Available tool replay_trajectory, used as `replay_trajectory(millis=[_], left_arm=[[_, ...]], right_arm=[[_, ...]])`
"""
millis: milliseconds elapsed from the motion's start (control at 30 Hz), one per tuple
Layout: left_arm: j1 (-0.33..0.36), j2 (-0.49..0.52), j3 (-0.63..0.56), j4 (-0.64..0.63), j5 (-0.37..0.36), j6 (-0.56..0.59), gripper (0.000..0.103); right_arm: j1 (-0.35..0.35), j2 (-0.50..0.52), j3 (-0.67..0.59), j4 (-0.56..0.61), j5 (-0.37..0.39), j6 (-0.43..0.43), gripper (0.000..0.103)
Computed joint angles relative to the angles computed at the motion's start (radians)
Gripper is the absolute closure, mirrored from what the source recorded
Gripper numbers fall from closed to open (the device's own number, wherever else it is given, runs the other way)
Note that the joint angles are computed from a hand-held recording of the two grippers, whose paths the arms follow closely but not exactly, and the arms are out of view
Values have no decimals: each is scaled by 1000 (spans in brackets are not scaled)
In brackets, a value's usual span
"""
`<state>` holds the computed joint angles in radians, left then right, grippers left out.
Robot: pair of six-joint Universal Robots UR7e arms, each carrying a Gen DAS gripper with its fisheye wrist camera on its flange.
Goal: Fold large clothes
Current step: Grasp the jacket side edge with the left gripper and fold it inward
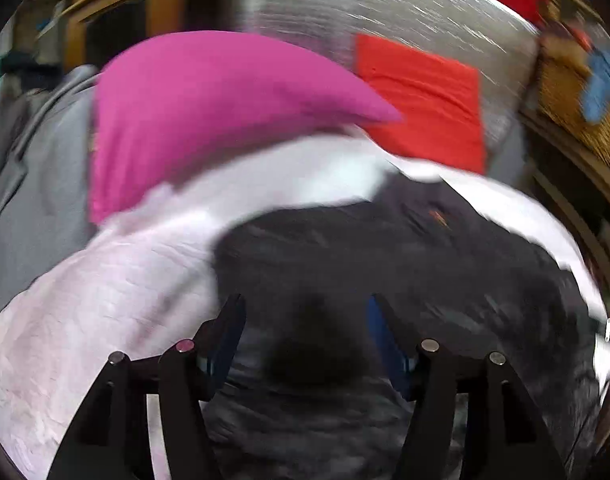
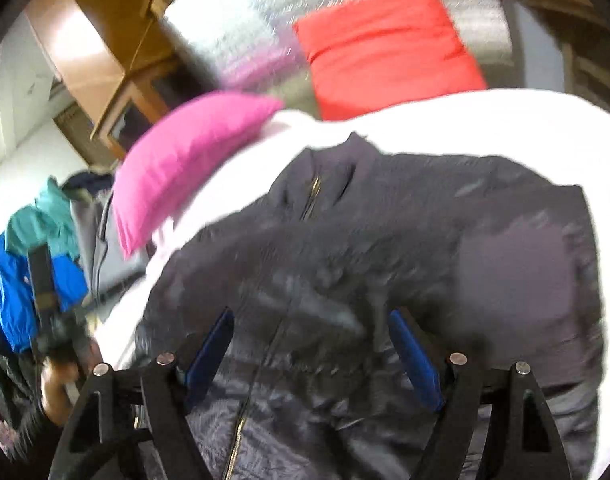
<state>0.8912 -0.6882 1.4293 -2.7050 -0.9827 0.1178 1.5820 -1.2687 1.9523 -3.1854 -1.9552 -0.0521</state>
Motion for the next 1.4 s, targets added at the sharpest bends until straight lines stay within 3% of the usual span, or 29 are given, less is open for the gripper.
replay_trajectory(millis=[67,133,200,300,433,500,567,733,1000,1133,1333,1400], left_arm=[[-11,30,-7,27,12,19,39],[-6,81,-59,110,69,4,38],[1,97,-53,83,73,22,36],[-9,86,-59,104,82,1,36],[-32,71,-18,-15,102,51,36],[-27,81,-31,58,123,31,35],[-16,95,-30,66,124,24,34],[-39,32,22,71,120,4,35],[-109,-185,298,5,168,-68,34],[-148,-301,420,39,178,-159,33],[-203,-456,572,84,190,-260,30],[-209,-483,594,113,187,-286,29]], right_arm=[[-33,-22,9,-13,18,41,20],[-86,-45,11,41,51,102,21],[-141,-68,34,50,129,130,26],[-133,-86,36,52,149,118,27],[-127,-73,16,-3,187,112,23],[-133,-51,-9,34,139,133,18],[-163,-38,-28,95,154,164,17],[-105,-102,55,-12,127,148,18],[23,-303,357,-114,37,118,18],[133,-370,517,-220,-82,153,17],[236,-445,692,-310,-183,267,17],[247,-459,732,-332,-185,306,17]])
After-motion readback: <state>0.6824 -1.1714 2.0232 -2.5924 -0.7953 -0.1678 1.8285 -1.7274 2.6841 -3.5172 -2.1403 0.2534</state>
